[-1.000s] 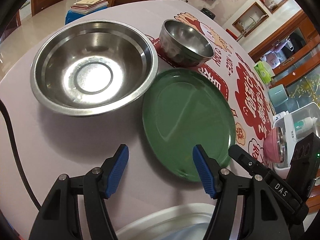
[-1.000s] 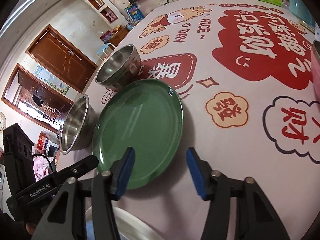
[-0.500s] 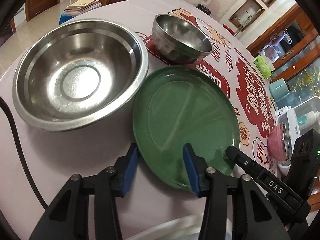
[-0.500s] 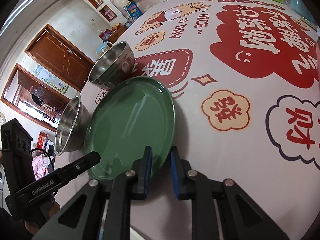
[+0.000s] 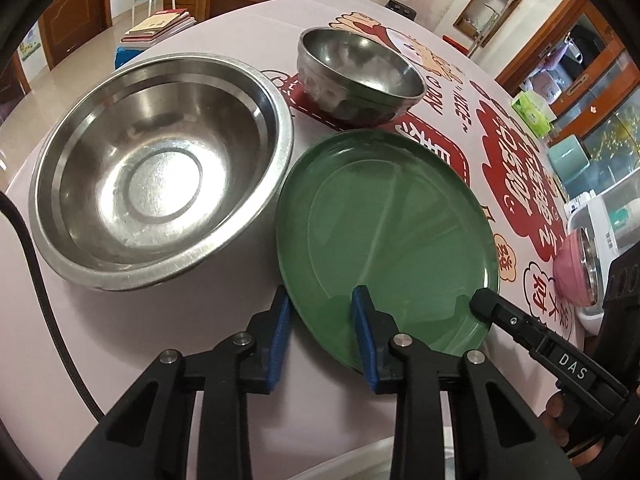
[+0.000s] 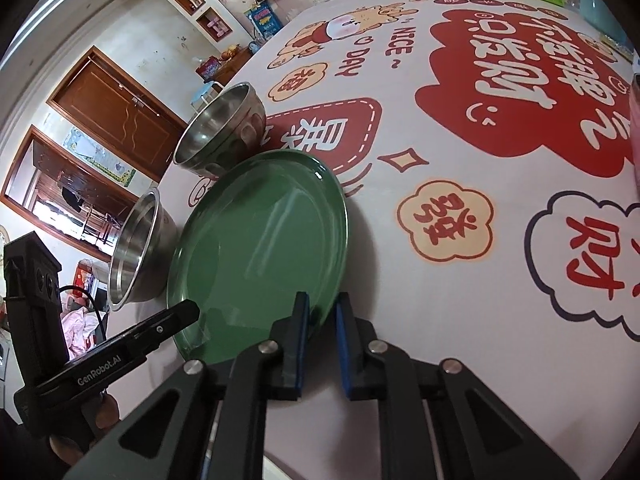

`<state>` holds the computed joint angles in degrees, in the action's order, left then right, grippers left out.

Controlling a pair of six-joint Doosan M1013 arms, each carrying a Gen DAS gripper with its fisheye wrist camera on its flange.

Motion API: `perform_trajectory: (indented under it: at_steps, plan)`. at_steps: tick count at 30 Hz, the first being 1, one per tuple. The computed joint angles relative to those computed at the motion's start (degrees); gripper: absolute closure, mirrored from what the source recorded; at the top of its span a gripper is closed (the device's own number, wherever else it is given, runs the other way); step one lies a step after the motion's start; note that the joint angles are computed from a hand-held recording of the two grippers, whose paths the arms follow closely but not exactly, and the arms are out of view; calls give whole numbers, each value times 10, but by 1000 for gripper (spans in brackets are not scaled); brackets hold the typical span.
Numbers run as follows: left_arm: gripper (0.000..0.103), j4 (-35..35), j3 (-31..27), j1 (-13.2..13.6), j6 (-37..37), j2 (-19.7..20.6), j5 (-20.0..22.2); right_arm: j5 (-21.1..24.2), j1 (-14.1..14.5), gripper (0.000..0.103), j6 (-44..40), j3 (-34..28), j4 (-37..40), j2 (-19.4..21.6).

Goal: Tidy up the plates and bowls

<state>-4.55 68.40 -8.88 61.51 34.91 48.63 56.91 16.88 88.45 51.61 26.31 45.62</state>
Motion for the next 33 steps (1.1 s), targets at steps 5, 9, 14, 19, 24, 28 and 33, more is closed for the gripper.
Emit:
perform_trajectory:
  at_steps: [5,9,14,19,24,28,33]
  plan:
    - [74,-1,-5,-4,24,1,11,-11,1,91,6,9,-15,-11]
    - [74,-9,-2,-7,38,-4,11,-26,2,91,2,22,-25,-25]
    - [74,-8,8,-10,49,-17,1,-40,4,90,-4,33,-38,-38]
    - [74,-6,23,-12,57,-34,-12,-57,6,90,-8,52,-36,-56]
    - [74,-5,39,-14,72,-53,-22,-80,9,90,-12,76,-41,-78]
    - [74,-10,52,-15,87,-68,-29,-102,12,90,-9,102,-44,-98]
    - [74,-14,72,-16,108,-89,-35,-126,17,90,5,138,-49,-124]
